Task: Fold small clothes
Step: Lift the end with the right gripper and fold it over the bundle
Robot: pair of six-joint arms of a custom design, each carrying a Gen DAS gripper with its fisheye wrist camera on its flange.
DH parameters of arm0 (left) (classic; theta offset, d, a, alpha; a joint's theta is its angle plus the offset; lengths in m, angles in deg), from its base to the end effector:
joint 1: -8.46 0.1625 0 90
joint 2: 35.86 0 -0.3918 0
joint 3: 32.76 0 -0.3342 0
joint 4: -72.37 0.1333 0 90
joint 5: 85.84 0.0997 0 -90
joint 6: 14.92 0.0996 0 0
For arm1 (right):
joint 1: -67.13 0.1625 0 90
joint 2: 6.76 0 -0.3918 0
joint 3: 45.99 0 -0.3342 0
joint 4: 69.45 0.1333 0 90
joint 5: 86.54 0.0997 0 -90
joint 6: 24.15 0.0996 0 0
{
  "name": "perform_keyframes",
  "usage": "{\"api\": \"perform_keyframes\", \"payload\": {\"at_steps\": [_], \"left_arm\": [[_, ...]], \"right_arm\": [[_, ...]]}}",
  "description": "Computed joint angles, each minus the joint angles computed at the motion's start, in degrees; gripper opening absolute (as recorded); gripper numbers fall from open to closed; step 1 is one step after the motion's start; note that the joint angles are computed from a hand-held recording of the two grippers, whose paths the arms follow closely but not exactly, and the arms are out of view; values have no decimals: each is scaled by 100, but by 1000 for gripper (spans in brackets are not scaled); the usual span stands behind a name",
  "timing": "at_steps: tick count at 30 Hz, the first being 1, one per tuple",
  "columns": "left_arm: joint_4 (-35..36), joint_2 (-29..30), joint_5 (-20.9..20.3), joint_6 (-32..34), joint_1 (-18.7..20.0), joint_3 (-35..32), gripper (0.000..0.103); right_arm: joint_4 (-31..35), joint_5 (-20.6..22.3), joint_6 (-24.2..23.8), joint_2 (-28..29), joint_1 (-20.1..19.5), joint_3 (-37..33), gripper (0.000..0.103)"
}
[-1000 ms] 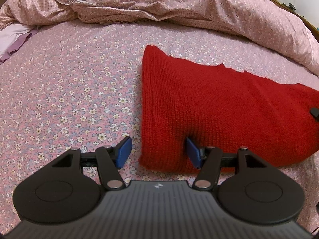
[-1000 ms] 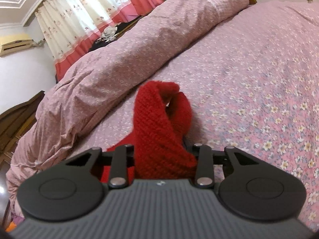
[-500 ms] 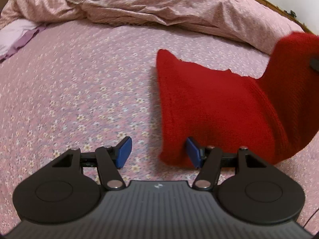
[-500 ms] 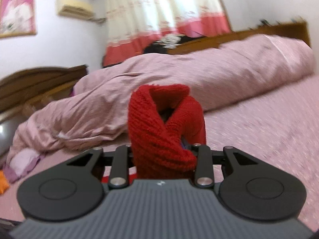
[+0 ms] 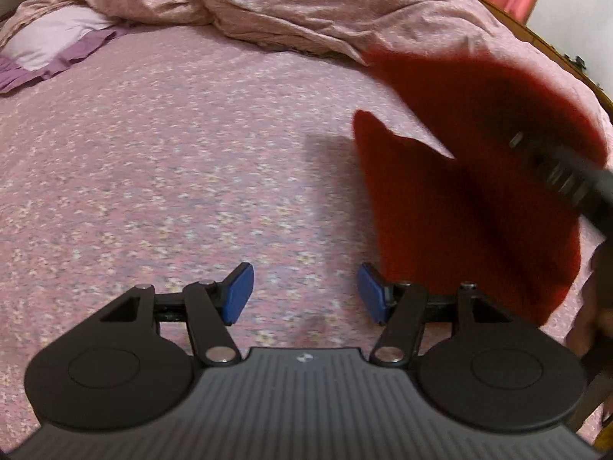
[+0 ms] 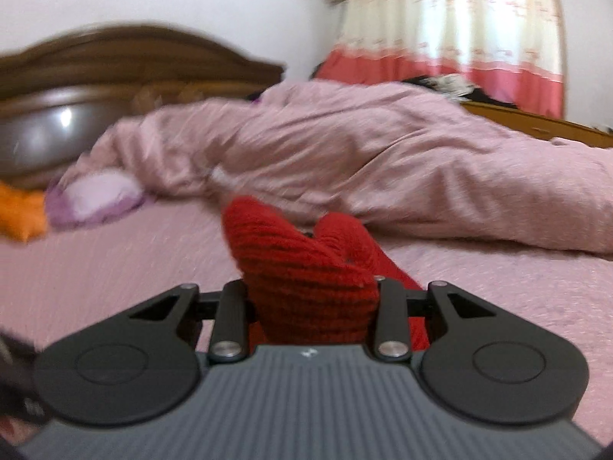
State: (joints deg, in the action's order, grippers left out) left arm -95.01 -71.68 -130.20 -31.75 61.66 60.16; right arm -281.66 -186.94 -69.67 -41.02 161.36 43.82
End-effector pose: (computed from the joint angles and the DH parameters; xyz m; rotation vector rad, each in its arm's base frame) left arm -0.2058 -0.6165 0.0804 0.2431 2.4431 -0.8555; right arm 0.1624 -0.6321 0.1602 0.8241 -2.0974 1.3121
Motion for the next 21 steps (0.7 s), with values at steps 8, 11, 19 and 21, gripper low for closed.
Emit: {"api": "perform_keyframes", "payload": {"at_steps": [8,11,19,21], "left_arm": [[-75,-184,130,-47,41,198,66],[-207,-174,190,-75,29,213,66],[-274,-265,482,57,-126,255,66],[-232,-280,439,59,-158,223,66]], "right_arm": [[181,-255,-609,262,102,95,54],[316,-67,-325,101,79,251,63],[1226,722,924,-853,-127,992,71],[1631,934,1396,-1171,-192,1141,72]]}}
